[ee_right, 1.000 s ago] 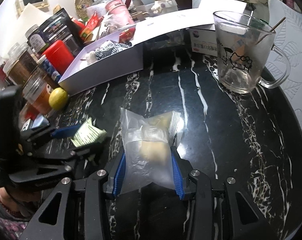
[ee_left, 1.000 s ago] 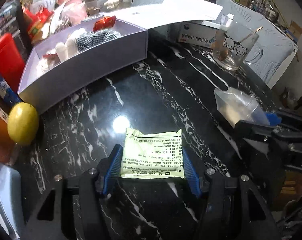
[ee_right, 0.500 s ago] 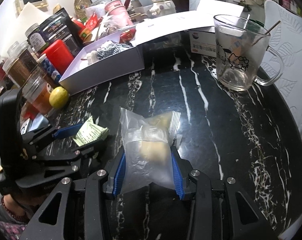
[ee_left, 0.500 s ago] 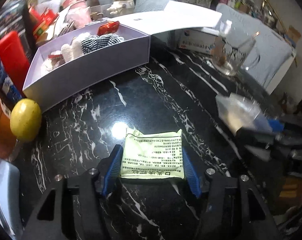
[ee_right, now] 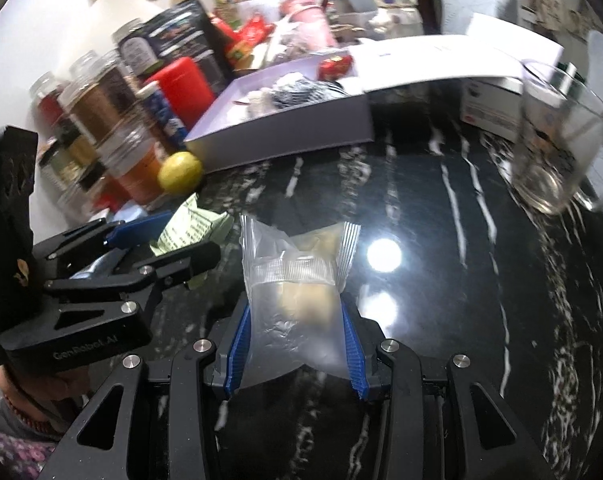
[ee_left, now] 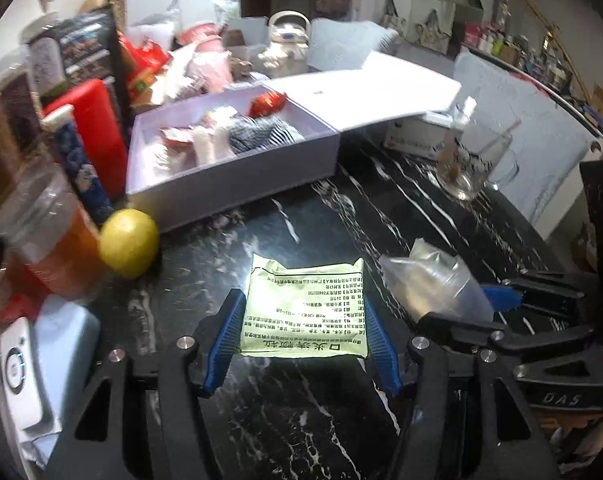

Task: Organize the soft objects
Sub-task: 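Lift the sachet with the left tool while the right tool lifts the clear bag, then carry the sachet with the left tool while the right tool carries the clear bag over the box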

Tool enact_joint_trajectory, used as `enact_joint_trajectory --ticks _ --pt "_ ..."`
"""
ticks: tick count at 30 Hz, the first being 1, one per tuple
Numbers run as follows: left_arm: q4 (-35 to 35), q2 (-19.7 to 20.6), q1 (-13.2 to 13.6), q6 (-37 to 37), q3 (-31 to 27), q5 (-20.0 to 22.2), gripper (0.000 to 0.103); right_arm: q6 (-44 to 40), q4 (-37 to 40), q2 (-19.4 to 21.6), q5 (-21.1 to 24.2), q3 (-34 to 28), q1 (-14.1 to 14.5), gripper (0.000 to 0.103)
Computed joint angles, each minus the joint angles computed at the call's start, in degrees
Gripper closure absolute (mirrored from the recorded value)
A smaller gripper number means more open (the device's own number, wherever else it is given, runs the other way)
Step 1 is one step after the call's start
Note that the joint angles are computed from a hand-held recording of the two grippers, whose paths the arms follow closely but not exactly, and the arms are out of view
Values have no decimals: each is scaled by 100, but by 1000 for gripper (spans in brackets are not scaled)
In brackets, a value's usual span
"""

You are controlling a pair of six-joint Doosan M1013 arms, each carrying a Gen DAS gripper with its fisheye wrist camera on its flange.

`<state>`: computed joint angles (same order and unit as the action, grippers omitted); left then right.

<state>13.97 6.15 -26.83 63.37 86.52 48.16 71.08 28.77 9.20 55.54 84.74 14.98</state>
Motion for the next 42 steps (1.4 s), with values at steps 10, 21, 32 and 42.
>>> enact_joint_trajectory --ticks 10,21,32,42 --pt "843 -199 -60 -739 -66 -181 44 -765 595 59 77 -257 11 62" --pt "1508 -213 -23 -874 -377 -662 44 -1059 759 83 -248 -680 58 62" --pt "1671 -34 183 -878 -760 -1040 44 -1225 859 354 -363 -1302 50 62" --pt "1792 335 458 -929 -1237 -1299 44 -1314 816 838 -453 -2102 104 62"
